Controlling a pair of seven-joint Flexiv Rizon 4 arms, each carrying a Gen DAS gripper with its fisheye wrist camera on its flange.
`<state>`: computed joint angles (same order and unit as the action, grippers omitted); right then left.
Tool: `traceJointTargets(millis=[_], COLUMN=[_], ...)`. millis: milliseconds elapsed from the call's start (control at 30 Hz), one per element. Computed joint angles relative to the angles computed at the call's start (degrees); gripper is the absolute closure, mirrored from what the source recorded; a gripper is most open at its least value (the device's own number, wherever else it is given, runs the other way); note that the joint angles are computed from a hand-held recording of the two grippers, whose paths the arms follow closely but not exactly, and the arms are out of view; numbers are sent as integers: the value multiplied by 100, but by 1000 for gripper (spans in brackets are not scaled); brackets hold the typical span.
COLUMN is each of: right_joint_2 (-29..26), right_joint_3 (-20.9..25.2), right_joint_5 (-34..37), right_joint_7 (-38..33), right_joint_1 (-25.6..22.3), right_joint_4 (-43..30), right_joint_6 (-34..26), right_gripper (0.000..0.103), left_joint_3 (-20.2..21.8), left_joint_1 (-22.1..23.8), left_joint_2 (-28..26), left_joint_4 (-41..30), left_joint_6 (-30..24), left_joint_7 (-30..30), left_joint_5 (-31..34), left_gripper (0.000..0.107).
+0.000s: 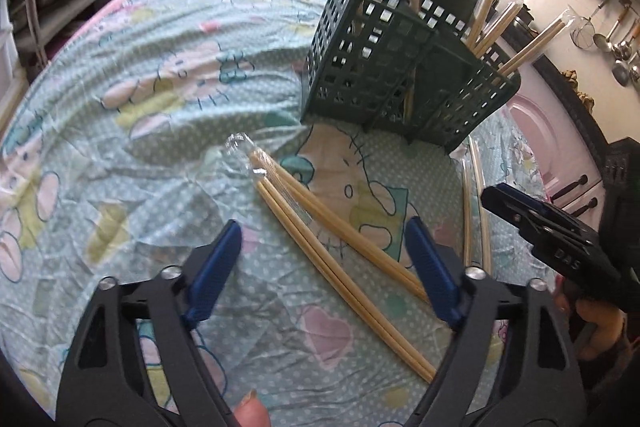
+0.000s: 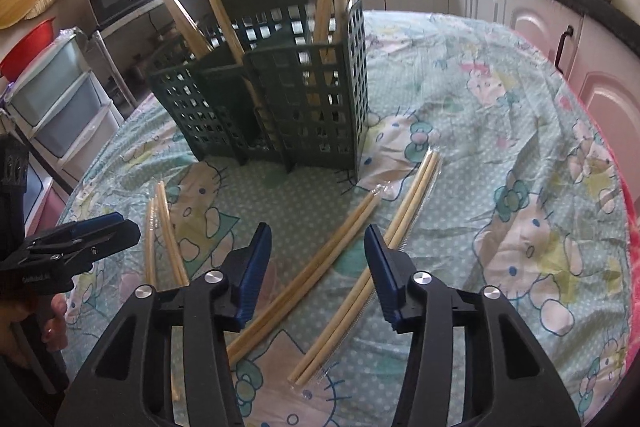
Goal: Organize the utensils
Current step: 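Lower the left tool onto a wooden chopstick and close it while the right tool grasps another, then lift the chopstick upright with the left tool over the caddy while the right tool carries its chopstick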
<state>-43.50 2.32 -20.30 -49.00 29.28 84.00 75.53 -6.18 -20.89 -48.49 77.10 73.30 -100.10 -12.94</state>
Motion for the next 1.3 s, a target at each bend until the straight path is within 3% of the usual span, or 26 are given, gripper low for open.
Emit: traceJointTargets(millis=[300, 600, 733, 1000, 1300], right_joint_2=[-443, -607, -667, -679, -553], right_joint_3=[429, 551, 613, 616, 580], right_joint_5=[494, 926, 1093, 1284, 1271], right_joint_7=[-168, -207, -235, -238, -146], right_joint_1=[-238, -360, -425, -442, -416], right_joint_4=[-892, -1238, -1396, -1439, -1212], right_joint_6=[-1026, -1234, -1348, -1302, -1079], right_gripper=[69, 77, 84, 87, 90], left_joint_3=[-209, -105, -313, -441, -650], left_joint_1=[175, 267, 451, 544, 668], left_joint_2=[-163, -259, -257, -252, -210], left_joint_4=[-161, -442, -352, -212, -24], left_joint_6=[-346, -775, -710, -510, -290], left_joint_7=[35, -45, 67, 242, 490], left_joint_5=[-277, -310, -475, -658, -871], left_gripper=[55, 82, 86, 95, 97])
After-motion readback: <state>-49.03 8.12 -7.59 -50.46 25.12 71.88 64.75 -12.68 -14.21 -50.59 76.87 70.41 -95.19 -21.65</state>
